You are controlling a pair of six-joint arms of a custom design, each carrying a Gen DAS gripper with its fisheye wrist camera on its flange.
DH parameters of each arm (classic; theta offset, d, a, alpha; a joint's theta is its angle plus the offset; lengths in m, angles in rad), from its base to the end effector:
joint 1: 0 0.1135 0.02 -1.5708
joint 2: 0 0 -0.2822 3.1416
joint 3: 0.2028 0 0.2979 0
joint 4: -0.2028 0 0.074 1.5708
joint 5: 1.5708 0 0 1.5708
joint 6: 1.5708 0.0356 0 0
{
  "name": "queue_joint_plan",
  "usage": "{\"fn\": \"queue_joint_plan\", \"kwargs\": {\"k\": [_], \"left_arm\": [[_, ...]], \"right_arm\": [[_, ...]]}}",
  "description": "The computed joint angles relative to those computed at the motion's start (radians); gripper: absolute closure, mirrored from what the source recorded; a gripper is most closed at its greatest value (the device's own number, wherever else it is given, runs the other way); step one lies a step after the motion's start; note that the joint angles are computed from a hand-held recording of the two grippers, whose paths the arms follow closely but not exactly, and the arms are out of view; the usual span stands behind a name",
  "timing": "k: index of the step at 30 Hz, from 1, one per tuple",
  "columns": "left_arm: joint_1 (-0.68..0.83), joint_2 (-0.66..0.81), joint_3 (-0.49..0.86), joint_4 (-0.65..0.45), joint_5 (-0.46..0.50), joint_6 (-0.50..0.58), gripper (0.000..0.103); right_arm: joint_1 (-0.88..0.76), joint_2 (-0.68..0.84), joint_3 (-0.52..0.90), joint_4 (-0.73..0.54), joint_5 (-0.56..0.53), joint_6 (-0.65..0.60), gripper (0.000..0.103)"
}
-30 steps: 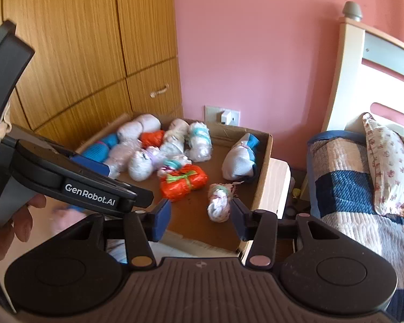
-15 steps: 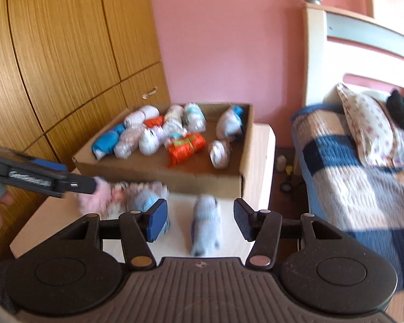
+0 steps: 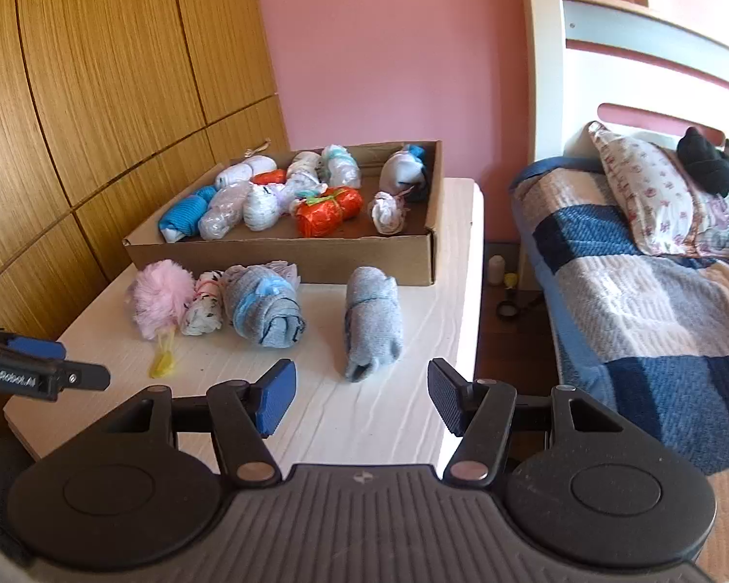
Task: Organize objects
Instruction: 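Move both open grippers back over the remaining bundles on the table, then grasp the clear plastic bundle left while right grasps the grey sock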
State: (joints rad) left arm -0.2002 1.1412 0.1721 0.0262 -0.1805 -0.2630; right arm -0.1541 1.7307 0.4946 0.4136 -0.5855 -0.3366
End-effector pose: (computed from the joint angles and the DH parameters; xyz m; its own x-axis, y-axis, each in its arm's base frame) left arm 0.1788 -0.0298 0.0752 -0.7898 -0.1007 -0.6050 -0.1171 0.9930 -0.0124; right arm 0.2876 -0.0248 0.0602 -0.6031 -0.1849 -0.7760 -0.4691 0.8690 0.1575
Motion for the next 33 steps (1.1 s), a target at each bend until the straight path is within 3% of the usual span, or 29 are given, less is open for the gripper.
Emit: {"fn": "queue_joint_plan", "kwargs": {"k": [10,17,26,29,30,33], "left_arm": [[0.273,0.183,0.157,0.051,0.138,0.045,0.020],[0.257,0.401,0.306,0.095,0.119,0.051,0.023],[0.225,0.499,0.324,0.157,0.109,0.108,0.042],[0.229,0.503,0.316,0.177,0.104,0.128,0.054],[0.232,0.500,0.315,0.179,0.106,0.133,0.059],[0.243,0.482,0.301,0.177,0.119,0.129,0.059]], "right_arm": [[-0.006,0.038,0.002,0.053,-0.025,0.017,0.047],[0.006,0.047,0.002,0.077,-0.024,0.008,0.047],[0.061,0.139,0.068,0.142,0.022,0.053,0.047],[0.088,0.177,0.092,0.168,0.043,0.049,0.049],[0.097,0.187,0.100,0.167,0.051,0.046,0.053],[0.112,0.200,0.120,0.134,0.068,0.041,0.064]]}}
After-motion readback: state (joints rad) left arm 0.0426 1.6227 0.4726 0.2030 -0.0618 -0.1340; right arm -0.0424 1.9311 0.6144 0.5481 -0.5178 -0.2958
